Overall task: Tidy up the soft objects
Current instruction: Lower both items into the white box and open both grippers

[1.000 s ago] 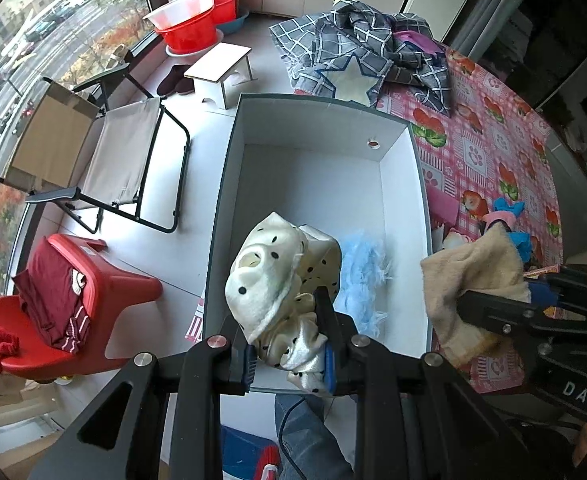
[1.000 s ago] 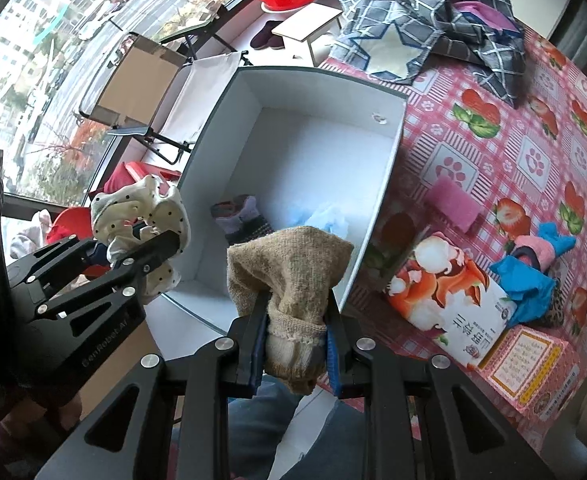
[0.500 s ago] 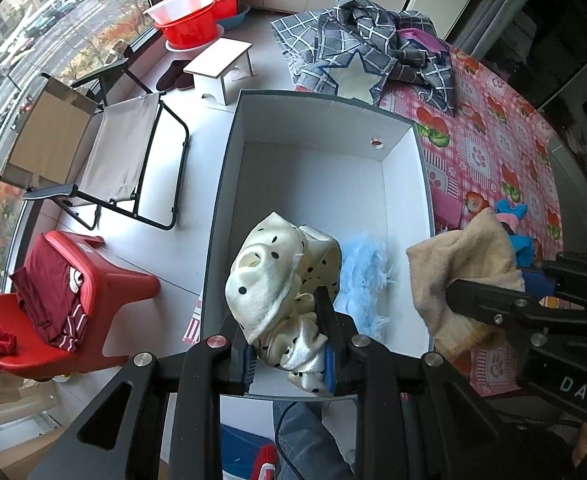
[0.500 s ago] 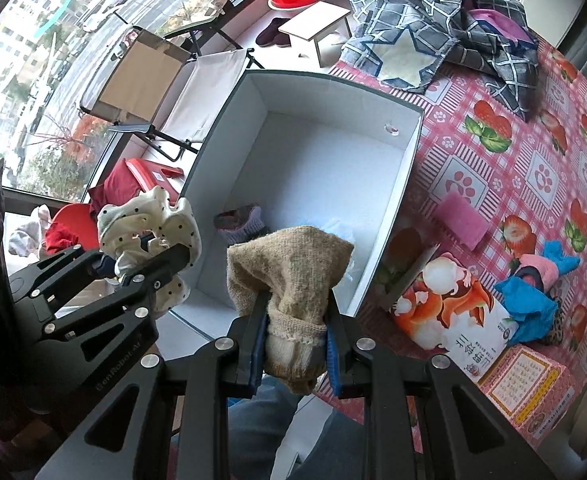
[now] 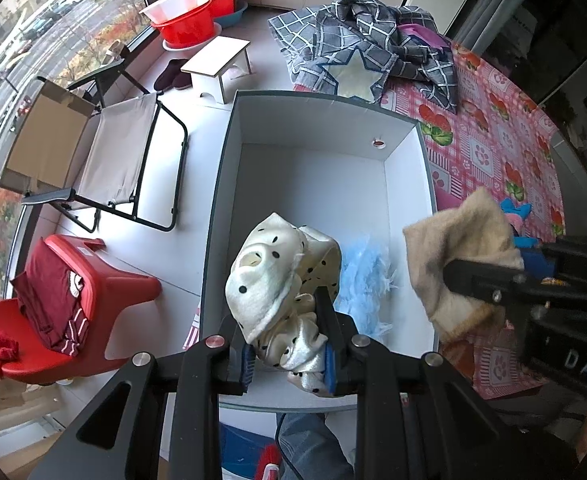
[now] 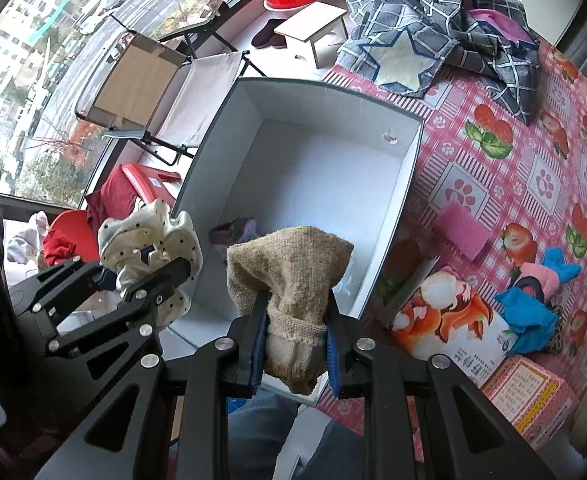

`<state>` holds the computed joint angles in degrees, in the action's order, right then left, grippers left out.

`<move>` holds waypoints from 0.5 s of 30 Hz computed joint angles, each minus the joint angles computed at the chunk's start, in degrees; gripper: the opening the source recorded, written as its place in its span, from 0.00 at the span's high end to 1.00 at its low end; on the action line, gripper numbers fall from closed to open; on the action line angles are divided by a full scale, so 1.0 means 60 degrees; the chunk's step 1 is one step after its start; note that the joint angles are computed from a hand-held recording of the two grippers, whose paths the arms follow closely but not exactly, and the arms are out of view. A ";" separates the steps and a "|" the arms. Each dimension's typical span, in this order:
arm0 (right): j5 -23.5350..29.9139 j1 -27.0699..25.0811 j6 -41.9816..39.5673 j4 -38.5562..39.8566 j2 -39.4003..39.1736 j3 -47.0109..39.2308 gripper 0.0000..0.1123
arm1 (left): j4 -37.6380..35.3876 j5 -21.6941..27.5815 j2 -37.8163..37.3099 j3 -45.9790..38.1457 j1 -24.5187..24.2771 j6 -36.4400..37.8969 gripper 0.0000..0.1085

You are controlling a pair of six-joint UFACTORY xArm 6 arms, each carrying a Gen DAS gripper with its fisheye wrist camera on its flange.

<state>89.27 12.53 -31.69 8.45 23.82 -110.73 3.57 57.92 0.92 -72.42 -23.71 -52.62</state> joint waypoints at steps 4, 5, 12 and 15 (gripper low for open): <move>0.0093 0.0009 0.0180 0.0049 0.0394 -0.0571 0.77 | -0.0075 -0.0006 0.0152 -0.0114 0.0024 0.0122 0.74; 0.0112 0.0010 0.0196 0.0057 0.0459 -0.0665 0.77 | -0.0106 -0.0004 0.0172 -0.0124 0.0023 0.0145 0.75; 0.0117 0.0080 0.0244 0.0042 0.0672 -0.0917 0.77 | -0.0214 0.0070 0.0313 -0.0235 0.0018 0.0257 0.73; 0.0141 0.0112 0.0249 0.0070 0.0759 -0.1008 0.77 | -0.0243 0.0075 0.0327 -0.0237 0.0001 0.0283 0.73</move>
